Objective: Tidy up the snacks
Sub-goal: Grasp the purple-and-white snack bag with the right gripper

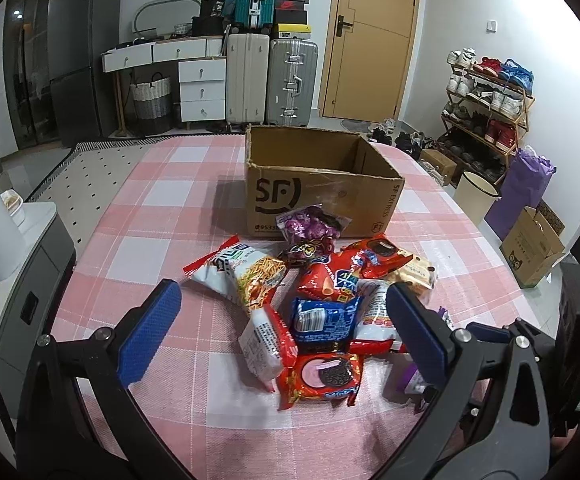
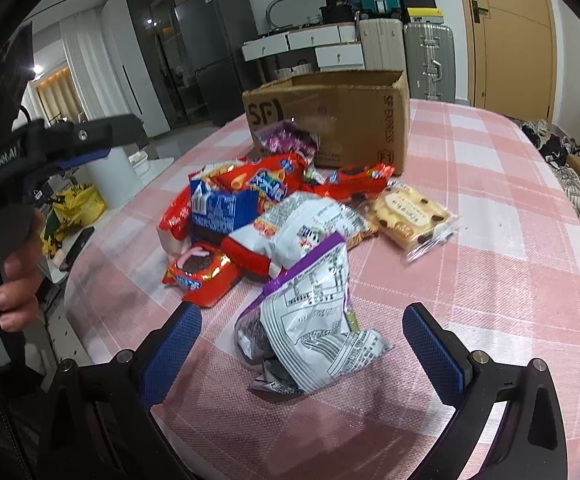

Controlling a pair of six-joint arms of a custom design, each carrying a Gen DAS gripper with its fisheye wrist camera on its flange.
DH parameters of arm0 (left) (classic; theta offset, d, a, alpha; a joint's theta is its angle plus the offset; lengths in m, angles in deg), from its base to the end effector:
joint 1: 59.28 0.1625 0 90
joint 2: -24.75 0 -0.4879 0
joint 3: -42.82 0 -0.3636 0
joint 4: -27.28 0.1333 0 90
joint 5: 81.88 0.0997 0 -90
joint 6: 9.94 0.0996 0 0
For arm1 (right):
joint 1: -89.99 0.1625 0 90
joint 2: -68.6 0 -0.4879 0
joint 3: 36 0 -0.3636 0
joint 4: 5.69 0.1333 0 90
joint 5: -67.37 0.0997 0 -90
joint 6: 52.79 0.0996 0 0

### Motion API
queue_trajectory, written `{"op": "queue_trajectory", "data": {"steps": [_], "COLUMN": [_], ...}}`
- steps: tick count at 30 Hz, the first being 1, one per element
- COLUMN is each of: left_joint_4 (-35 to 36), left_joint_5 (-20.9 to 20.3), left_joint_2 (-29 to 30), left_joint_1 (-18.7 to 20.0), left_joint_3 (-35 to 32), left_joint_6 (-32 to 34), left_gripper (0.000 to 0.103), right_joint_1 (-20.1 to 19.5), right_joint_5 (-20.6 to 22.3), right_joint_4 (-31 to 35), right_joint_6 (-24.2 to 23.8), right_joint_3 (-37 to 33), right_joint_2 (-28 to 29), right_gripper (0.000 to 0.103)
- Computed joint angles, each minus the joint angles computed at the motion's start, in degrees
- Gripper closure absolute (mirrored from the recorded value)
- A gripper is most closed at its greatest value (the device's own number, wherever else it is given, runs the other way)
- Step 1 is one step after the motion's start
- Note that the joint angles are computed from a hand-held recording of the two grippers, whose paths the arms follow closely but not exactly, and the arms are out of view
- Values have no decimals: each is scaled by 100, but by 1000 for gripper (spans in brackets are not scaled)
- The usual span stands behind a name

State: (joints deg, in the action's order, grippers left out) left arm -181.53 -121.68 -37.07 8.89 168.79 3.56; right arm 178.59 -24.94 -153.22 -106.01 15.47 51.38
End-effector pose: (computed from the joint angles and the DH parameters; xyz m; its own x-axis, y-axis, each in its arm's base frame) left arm 0.0094 -0.5409 0.3098 -0.7542 -0.2089 -0.6225 0.4023 0.6024 -0.6895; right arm 0.1073 -0.9004 0.0503 -0.6158 -0.7114 0.3387 -0.7863 0.5821 -0.2070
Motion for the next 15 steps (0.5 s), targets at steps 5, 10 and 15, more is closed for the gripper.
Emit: {"op": "queue_trajectory", "data": {"steps": [5,10,15], "left_joint_4": [31,-3,33], "left_joint_5": [-30,-1,-32], "left_joint_2": [-26,-63,-101], "left_joint_1": [102,172,227], "left_joint_3": [-25,-20,-14], "left_joint_6": [-21,-42,-77], "left_gripper": [1,1,1], "right_joint_1": [4,14,-7], "right_joint_5": [-99,-278,-236], "right_joint_4": [148,294,539], "right_joint_6": [4,17,104], "right_joint_3": [-157,-312,-437], "right_joint_2": [117,231,253], "right_gripper": [1,17,23]}}
